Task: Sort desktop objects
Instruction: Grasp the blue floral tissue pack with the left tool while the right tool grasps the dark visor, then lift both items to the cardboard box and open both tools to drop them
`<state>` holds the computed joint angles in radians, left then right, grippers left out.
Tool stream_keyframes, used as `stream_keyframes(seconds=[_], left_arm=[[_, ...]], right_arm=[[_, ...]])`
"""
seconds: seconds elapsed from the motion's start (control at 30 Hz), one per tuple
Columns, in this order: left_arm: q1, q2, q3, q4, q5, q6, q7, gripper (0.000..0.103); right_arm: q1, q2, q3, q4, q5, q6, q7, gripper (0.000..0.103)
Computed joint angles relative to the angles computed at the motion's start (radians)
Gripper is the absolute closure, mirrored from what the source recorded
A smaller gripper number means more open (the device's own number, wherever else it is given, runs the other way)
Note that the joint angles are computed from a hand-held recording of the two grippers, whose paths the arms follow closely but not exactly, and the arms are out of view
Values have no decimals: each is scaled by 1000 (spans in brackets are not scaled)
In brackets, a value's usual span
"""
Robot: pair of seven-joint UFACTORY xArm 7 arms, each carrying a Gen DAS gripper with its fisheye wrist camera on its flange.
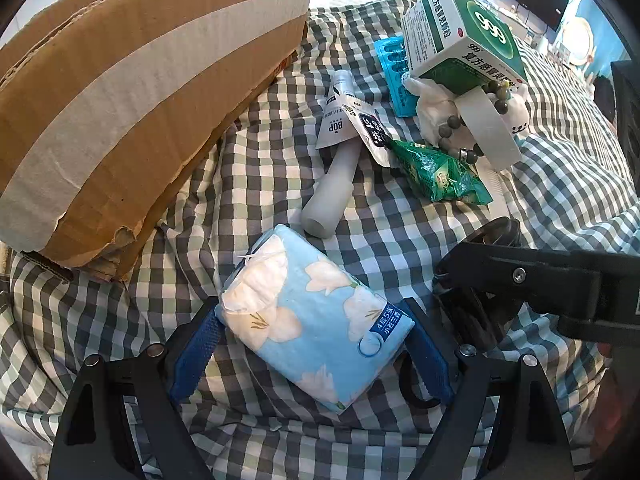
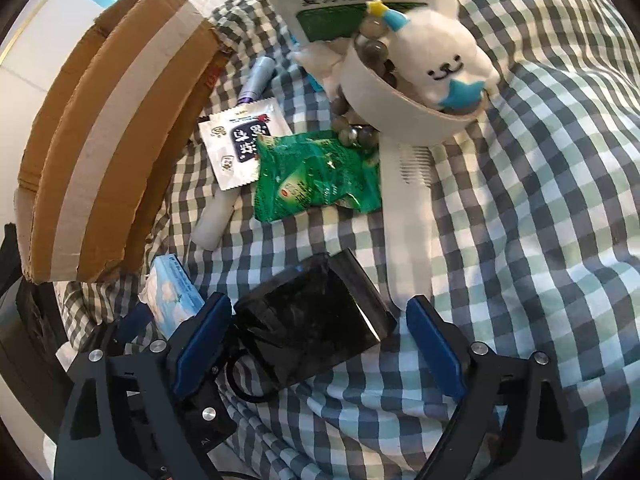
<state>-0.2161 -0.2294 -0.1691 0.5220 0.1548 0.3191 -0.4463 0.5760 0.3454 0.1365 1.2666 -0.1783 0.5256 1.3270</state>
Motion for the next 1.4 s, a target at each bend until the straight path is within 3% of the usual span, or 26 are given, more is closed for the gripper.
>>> stream_keyframes(seconds=[0.27, 0.37, 0.53, 0.9, 1.1, 1.27, 1.4], left_arm=[[5, 40, 3, 25, 20, -12, -10, 15], [8, 51, 2, 30, 30, -20, -18, 15], [10, 61, 6, 34, 37, -32, -23, 15], [19, 26, 3, 13, 54, -64, -21, 15], [-13, -32, 43, -29, -45, -112, 51, 15], [-116, -170, 125, -107, -227, -131, 135, 15], [-136, -208, 128, -130, -288, -140, 155, 15]], right_arm=[[9, 23, -8, 26, -1, 30, -1, 12], [14, 14, -8, 18, -20, 16, -1, 25], [14, -8, -3, -5, -26, -21, -13, 25], [53, -69, -32, 0, -216, 35, 107, 25], [56, -84, -24, 21, -305, 85, 146, 25], [68, -120, -16, 13, -383, 96, 211, 25], [63, -140, -2, 16, -442, 124, 246, 25]])
